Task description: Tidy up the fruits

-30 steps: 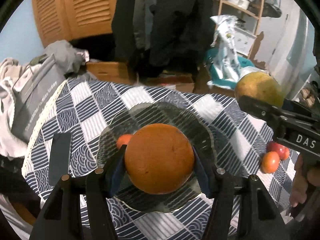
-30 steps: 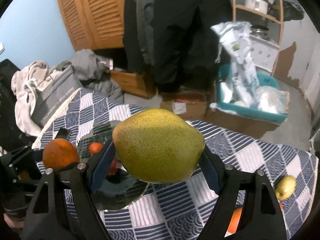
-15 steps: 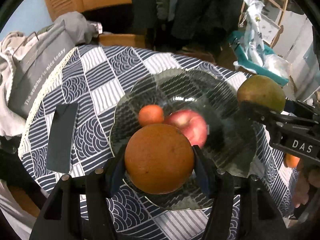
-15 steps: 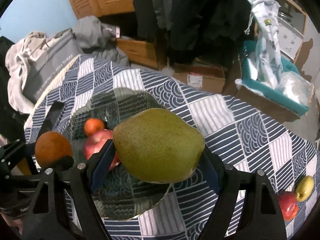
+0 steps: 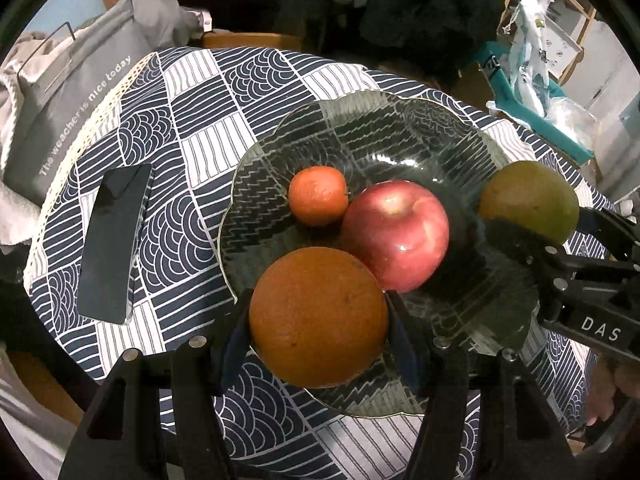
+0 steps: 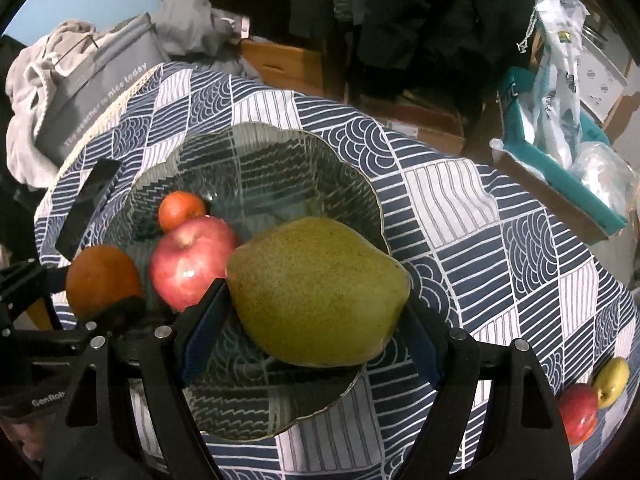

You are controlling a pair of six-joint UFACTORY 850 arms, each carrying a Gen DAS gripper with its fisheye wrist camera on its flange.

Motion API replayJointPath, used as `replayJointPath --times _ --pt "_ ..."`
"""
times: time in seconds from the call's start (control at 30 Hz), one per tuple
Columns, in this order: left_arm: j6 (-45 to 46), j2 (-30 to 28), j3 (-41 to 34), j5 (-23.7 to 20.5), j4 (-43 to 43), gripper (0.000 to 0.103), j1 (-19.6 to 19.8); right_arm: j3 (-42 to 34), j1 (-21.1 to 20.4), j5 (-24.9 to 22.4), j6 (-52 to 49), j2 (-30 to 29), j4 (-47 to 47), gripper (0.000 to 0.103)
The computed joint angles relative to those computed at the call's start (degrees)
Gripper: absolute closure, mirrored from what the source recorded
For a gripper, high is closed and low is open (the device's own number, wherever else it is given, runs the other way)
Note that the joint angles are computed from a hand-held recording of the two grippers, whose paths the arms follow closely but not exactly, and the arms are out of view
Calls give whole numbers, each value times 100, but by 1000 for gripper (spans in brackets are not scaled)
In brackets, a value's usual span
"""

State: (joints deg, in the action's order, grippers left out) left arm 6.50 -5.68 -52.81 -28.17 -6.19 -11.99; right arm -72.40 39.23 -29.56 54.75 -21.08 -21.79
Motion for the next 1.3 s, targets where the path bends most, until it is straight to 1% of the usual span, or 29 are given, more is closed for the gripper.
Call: replayJointPath --times 0.17,0.27,0.33,0.37,0.4,0.47,0.57,0.73,0.87,1.03,1.2,1.3 --pt "-38 -47 -38 -103 27 39 5 -57 -9 -39 -153 -55 123 21" --pt "-72 -175 -111 -316 62 38 9 -83 -5 -70 -205 -72 148 21" --pt "34 -167 -97 -309 18 38 3 36 -27 194 -136 34 131 22" --pt "-16 -138 -84 -271 108 37 -29 41 -30 223 -118 56 127 22" --pt "-172 -79 -57 -197 328 30 -87 19 -27 187 -96 68 76 22" --pt "-367 87 26 2 650 20 -184 17 -14 203 -2 97 -45 22" --pt "-307 192 53 76 669 19 -221 62 -26 282 136 172 -106 22" --pt "-88 287 24 -21 429 19 -224 138 -8 262 599 350 -464 22" --pt "105 424 21 -34 137 19 -228 207 29 141 1082 567 -911 22" --pt "471 639 -15 -69 -384 19 -251 300 129 -230 1759 872 -1596 22" --pt "609 837 -37 -84 -591 18 -390 426 260 -705 2294 1201 -2176 22" --pt "657 954 -61 -94 -646 18 -521 569 320 -906 2526 1427 -2413 22"
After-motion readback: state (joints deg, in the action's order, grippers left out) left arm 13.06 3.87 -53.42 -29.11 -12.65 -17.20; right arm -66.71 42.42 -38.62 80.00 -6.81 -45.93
